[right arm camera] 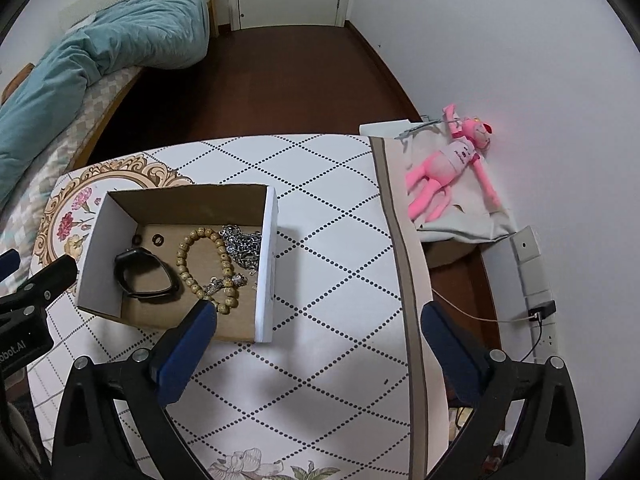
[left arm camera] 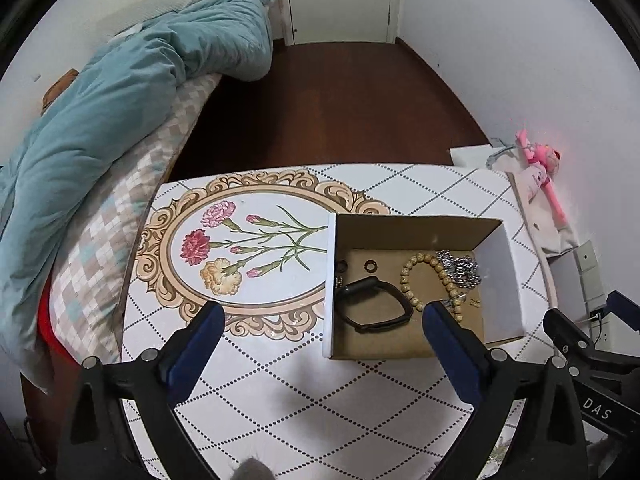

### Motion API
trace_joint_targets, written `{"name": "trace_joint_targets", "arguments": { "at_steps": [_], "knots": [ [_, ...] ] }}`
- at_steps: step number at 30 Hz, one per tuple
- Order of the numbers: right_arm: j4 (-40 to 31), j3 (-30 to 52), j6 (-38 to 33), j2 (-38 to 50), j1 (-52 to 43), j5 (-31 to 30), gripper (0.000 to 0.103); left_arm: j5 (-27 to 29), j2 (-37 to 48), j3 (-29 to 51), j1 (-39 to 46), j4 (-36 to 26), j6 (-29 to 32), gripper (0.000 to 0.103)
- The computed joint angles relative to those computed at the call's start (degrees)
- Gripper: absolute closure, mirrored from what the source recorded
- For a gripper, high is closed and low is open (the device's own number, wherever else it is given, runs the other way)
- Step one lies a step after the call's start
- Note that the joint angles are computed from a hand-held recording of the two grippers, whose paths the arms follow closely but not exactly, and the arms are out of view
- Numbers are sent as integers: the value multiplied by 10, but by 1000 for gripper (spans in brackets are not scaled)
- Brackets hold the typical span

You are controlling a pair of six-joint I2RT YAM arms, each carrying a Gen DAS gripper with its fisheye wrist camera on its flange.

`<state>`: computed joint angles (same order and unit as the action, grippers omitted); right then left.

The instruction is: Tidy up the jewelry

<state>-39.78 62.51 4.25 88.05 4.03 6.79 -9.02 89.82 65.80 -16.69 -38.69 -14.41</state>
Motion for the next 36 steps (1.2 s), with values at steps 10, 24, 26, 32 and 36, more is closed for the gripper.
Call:
{"name": "trace_joint_targets", "arguments": {
  "at_steps": [10,24,26,32,36],
  "knots": [
    [-76,-13,13,-158,11,15,0,-17,-137,-13,-32,-68,-33,2],
    [-275,89,69,-354,112,96,0,-80,-314,30,-123,-231,-94,2],
    [-299,108,85,-366,136,114,0,-95,-330,39,-139,-256,-106,2],
    [-365,152,122,-384,194,147,0,-130,-354,66,-187,-314,-142,2],
    [-388,167,134,-383,208,146,0,-129,-346,84,-187,-334,-150,2]
  ]
}}
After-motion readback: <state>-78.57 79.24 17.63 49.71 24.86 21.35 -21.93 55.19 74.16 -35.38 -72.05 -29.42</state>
